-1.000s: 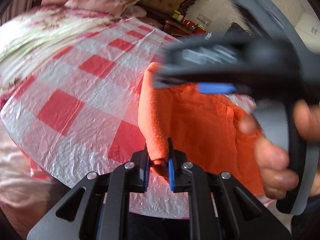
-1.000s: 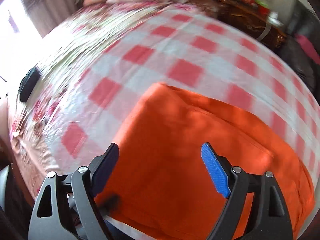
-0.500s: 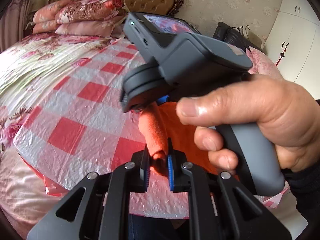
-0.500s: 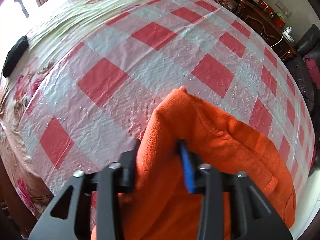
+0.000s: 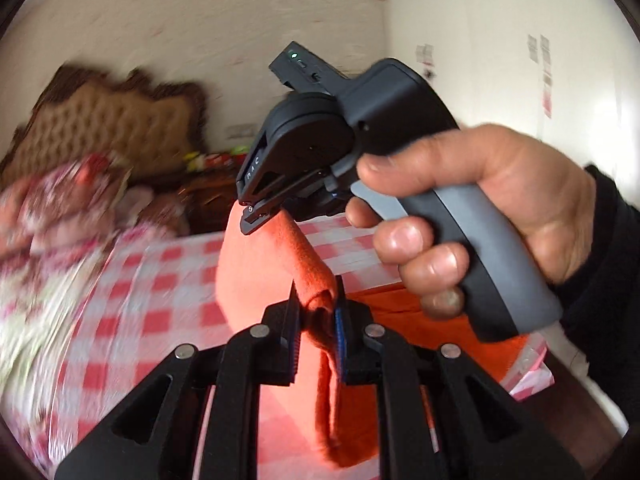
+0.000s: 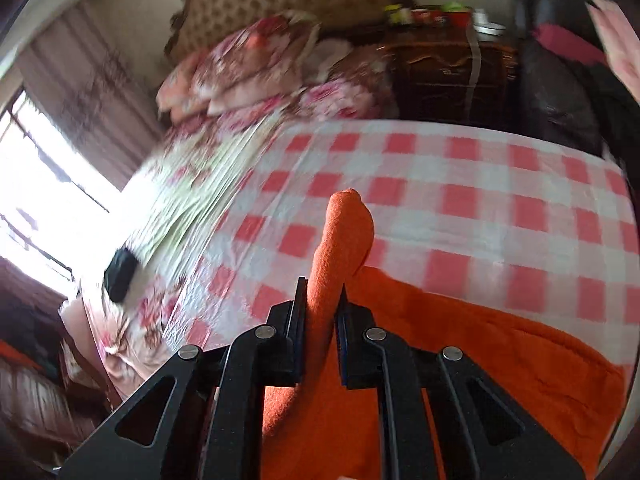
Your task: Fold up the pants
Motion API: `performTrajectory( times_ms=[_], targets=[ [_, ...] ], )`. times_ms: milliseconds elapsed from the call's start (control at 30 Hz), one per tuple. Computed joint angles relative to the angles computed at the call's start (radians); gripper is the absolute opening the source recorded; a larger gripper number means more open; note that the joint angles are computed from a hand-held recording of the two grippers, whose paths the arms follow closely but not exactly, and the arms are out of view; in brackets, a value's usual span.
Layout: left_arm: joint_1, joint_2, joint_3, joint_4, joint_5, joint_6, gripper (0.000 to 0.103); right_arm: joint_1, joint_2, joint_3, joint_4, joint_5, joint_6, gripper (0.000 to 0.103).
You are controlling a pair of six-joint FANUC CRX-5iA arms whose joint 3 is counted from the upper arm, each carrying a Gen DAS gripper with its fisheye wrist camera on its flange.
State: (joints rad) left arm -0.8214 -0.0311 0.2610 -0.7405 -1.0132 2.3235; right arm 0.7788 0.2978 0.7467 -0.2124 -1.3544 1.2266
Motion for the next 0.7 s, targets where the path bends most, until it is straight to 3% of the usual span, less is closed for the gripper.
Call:
performTrajectory(
  times_ms=[100,267,333,433,467,500,567,700],
  targets=[
    [-0.07,0.153,0.127,-0.017,-0.011,-0.075,0.013,-0.13,-0.106,-0.165,-0.047,0.041,0.027,0.011],
    [-0.174,0.388,0.302,-0.065,-0.086,-0.166,0.013,-0.315,-0.165,-0.389,-0.176,0.075,0.124,0.012],
    [-0.201,0.472,0.35,-0.086,-0.127,-0.203,0.014,-0.359,-0.159,-0.44,-0.226,0.077,0.163,0.023],
    [-0.216,0.545,0.395,-0.073,-0.161,-0.281,0.026,-0.413,-0.16,-0.492,-0.297,0.073,0.205,0.025],
    [-0.232,0.549,0.395,-0.104,-0.167,-0.281,0.032,-0.435,-0.176,-0.51,-0.336,0.084,0.236,0.032],
    [-0.246,0.545,0.387,-0.136,-0.17,-0.27,0.048,-0.446,-0.193,-0.527,-0.353,0.095,0.253,0.05],
    [-0.265,0.534,0.361,-0.176,-0.167,-0.255,0.053,-0.463,-0.22,-0.548,-0.375,0.111,0.287,0.072],
    [-0.271,0.546,0.357,-0.188,-0.191,-0.278,0.052,-0.448,-0.231,-0.56,-0.357,0.111,0.32,0.072]
  ],
)
